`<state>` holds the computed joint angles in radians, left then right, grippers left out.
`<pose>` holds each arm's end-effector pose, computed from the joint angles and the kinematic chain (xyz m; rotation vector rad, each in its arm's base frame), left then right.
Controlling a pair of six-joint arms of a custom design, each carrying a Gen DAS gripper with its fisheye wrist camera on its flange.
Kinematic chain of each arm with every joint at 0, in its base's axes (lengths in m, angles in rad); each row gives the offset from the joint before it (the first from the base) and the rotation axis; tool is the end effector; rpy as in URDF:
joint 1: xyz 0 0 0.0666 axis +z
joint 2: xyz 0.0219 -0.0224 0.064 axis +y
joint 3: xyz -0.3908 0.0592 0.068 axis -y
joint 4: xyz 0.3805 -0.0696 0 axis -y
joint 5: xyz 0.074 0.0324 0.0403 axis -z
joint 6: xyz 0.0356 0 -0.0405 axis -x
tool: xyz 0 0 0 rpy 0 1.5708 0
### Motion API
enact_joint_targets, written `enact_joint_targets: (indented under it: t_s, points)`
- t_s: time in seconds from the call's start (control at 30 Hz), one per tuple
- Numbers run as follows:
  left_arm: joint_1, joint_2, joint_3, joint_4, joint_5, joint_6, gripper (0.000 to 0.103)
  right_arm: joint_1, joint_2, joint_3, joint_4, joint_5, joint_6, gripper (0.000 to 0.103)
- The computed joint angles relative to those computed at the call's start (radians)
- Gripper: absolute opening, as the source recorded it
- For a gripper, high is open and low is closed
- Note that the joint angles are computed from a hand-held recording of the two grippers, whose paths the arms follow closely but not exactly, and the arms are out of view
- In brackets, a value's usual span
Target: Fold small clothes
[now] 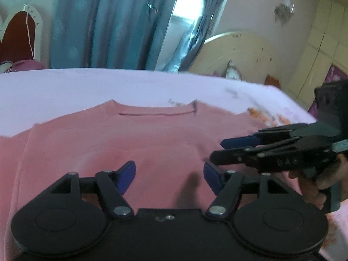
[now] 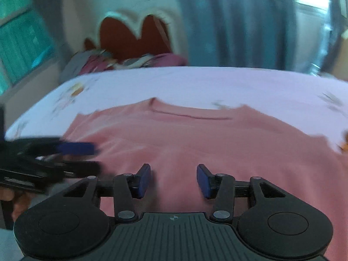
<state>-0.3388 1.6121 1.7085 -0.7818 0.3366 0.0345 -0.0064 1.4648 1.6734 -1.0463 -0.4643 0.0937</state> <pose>0.5316 -0.2002 0.4866 0.5242 2.2135 -0.5780 0.4912 0.0124 0.5264 -0.3147 2.3316 0.5082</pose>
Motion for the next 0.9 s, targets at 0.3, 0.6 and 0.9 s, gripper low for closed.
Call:
enact_joint_targets:
  t_s: [0.3, 0.6, 0.9]
  points:
    - [0.132, 0.021, -0.016, 0.035, 0.051, 0.029, 0.016, -0.157, 0.014, -0.029, 0.080, 0.180, -0.067, 0.042]
    - [-0.032, -0.112, -0.139, 0.124, -0.181, -0.005, 0.097, -0.032, -0.111, -0.130, 0.103, 0.185, -0.017, 0.068]
    - [-0.062, -0.199, -0.233, 0.050, -0.407, 0.009, 0.100, -0.006, -0.238, -0.266, 0.112, 0.237, 0.090, 0.068]
